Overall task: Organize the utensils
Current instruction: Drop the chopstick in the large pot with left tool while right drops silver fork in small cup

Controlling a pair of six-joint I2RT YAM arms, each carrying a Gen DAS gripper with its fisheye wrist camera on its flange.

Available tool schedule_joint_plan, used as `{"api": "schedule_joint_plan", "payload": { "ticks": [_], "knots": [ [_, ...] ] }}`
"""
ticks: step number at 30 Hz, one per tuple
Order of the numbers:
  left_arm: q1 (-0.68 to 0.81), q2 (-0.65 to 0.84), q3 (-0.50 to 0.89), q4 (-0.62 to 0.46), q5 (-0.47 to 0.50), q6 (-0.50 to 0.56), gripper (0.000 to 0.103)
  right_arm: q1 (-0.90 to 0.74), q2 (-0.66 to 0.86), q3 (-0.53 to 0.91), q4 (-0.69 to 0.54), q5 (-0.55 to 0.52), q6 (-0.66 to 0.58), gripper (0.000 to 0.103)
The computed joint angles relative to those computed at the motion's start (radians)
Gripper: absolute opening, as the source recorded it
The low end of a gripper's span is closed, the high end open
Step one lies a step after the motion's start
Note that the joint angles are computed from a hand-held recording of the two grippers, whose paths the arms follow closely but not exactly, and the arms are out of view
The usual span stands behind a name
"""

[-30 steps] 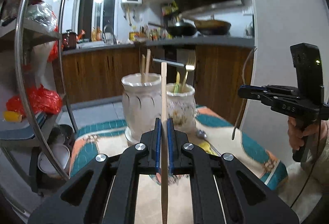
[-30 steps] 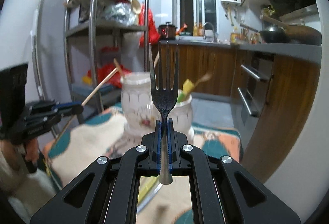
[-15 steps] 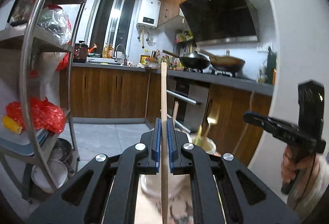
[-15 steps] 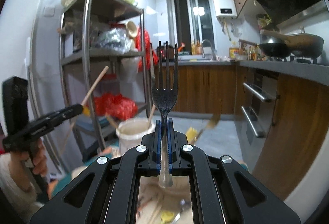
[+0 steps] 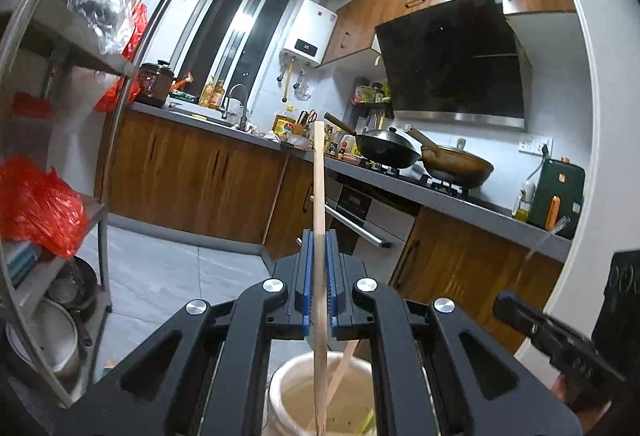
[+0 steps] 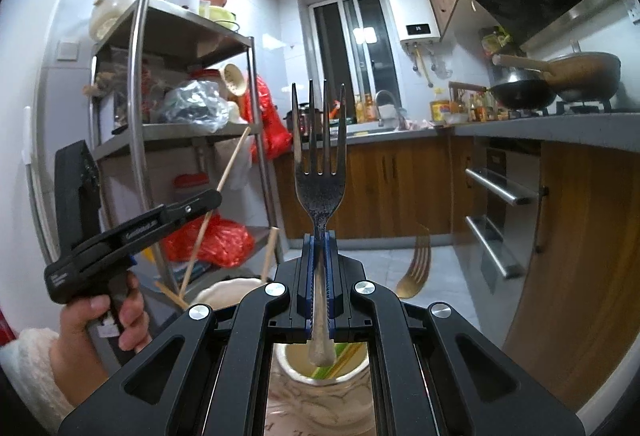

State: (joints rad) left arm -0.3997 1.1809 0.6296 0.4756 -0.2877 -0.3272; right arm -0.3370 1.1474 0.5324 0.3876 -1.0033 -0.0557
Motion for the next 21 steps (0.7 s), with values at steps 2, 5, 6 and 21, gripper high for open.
{"api": "schedule_joint_plan", "payload": {
  "ticks": [2,5,6,21],
  "knots": [
    [0.006,0.046,0.012,0.041,-0.007,0.006,0.006,0.002,0.025,-0.004,0.03,0.001,0.013,0.006],
    [0.016,0.085,0.015,0.072,-0.005,-0.004,0.006,0.013,0.073,0.013,0.027,0.01,0.004,0.006],
    [0.023,0.093,0.007,0.082,0.011,-0.016,0.006,0.018,0.088,0.021,0.012,0.011,-0.011,0.006],
    [-0.091,-0.121,-0.145,-0.046,-0.126,0.023,0.006,0.053,0.153,0.044,-0.147,0.075,-0.151,0.006]
  ]
}}
